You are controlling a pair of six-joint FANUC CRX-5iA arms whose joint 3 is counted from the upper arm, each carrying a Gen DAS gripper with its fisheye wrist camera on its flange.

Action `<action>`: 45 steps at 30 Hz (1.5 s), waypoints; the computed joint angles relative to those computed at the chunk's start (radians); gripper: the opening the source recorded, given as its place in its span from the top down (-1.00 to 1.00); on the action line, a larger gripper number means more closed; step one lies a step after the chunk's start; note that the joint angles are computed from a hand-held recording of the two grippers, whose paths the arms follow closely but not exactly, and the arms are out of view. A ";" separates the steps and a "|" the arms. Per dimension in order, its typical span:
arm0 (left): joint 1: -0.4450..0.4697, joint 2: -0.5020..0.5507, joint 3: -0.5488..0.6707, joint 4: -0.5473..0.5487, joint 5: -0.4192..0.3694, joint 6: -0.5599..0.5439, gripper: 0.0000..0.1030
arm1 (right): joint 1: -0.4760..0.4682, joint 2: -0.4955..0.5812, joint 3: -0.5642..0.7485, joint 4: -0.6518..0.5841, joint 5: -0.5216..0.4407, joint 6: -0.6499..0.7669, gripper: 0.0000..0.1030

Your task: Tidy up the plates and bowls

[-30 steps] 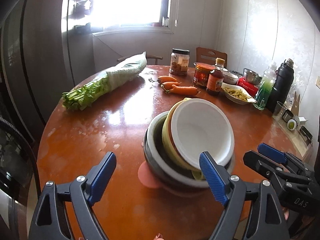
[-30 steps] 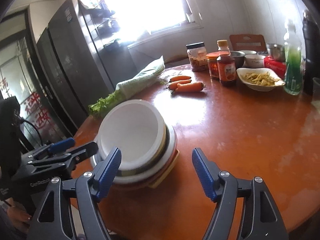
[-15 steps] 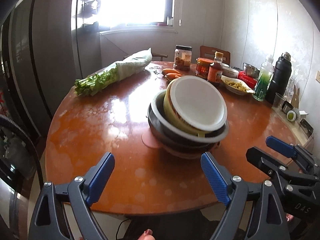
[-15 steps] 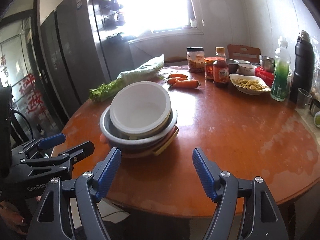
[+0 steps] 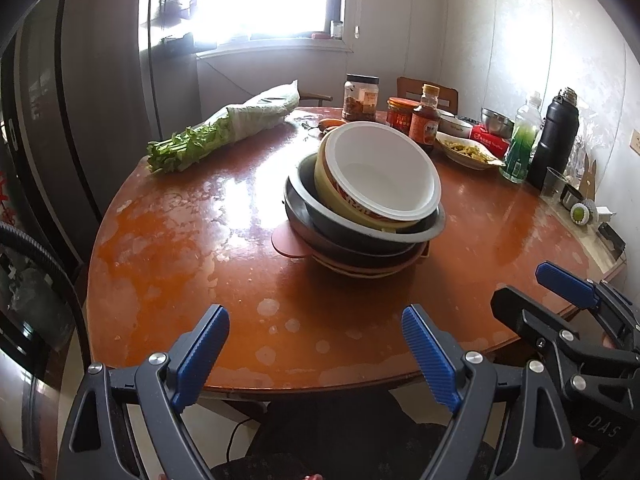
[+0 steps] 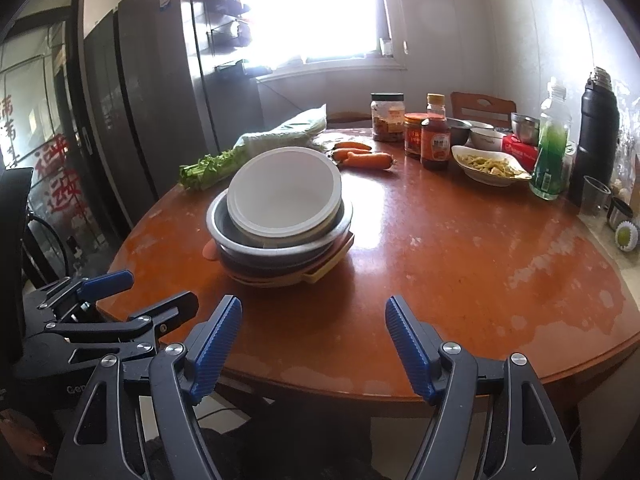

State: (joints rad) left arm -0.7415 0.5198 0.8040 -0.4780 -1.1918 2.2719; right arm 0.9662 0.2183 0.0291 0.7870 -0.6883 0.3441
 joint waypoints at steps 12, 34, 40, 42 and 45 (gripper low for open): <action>-0.005 0.009 0.013 -0.009 -0.023 0.004 -0.71 | 0.003 -0.009 -0.021 0.010 0.005 -0.022 -0.48; -0.002 0.011 0.010 -0.003 -0.035 -0.006 -0.71 | 0.004 0.001 -0.011 0.007 0.002 -0.027 -0.48; -0.003 0.016 0.016 -0.007 -0.043 -0.008 -0.71 | 0.002 -0.002 -0.018 0.015 0.012 -0.037 -0.48; -0.003 0.019 0.020 -0.008 -0.048 -0.010 -0.71 | 0.002 -0.002 -0.018 0.015 0.013 -0.037 -0.48; -0.004 0.021 0.022 -0.010 -0.053 -0.009 -0.71 | 0.002 -0.001 -0.016 0.009 0.012 -0.032 -0.48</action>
State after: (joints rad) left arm -0.7457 0.5403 0.8265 -0.4875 -1.2443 2.2630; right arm 0.9680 0.2171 0.0129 0.7957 -0.6760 0.3121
